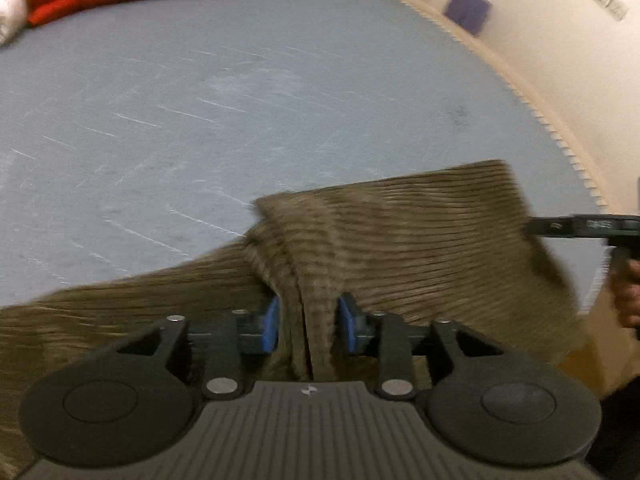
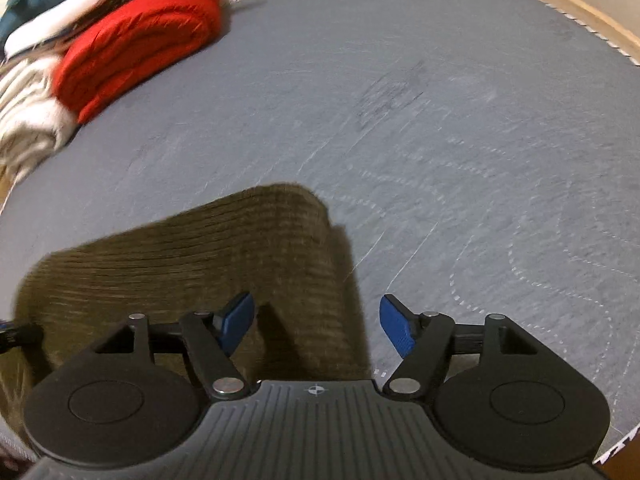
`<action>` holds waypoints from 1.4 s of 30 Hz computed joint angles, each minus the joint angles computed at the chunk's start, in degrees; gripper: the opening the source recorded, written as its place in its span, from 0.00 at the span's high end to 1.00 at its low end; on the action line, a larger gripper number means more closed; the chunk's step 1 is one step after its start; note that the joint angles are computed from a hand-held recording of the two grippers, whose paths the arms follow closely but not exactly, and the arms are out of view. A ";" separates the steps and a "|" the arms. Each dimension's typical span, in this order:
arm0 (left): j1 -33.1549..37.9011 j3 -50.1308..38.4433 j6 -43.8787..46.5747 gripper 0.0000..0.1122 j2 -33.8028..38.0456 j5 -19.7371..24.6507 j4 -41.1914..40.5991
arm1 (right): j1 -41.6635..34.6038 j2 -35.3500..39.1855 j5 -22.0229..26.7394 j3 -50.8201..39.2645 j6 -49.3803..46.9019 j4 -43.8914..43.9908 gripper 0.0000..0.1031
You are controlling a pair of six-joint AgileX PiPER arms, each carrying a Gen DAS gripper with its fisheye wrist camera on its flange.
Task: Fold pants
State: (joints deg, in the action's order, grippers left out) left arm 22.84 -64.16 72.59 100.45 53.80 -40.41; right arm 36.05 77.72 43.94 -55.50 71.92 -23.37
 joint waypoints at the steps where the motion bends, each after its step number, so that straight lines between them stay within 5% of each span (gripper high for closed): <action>1: -0.09 0.66 0.62 0.59 -1.03 -1.07 -0.56 | 0.02 0.50 -0.07 0.00 -1.12 0.65 0.30; 7: 0.94 7.44 11.47 0.48 -8.62 -2.59 -7.86 | -0.15 2.23 -0.66 0.91 -4.33 4.29 0.29; 14: 1.01 11.55 16.25 0.47 -11.20 -2.59 -8.36 | -0.70 3.14 -2.12 2.14 -5.14 5.92 0.27; 38: 1.08 11.75 16.23 0.46 -11.69 -2.29 -8.40 | 1.82 5.08 -2.48 0.68 -6.24 6.61 0.25; 42: 1.36 11.18 16.30 0.46 -11.37 -1.42 -8.89 | 3.58 5.64 -2.27 0.26 -5.65 4.80 0.44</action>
State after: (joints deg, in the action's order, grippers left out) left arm 24.20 -52.98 88.88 89.08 52.38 -49.29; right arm 39.63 83.35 41.67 -55.24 66.28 -18.57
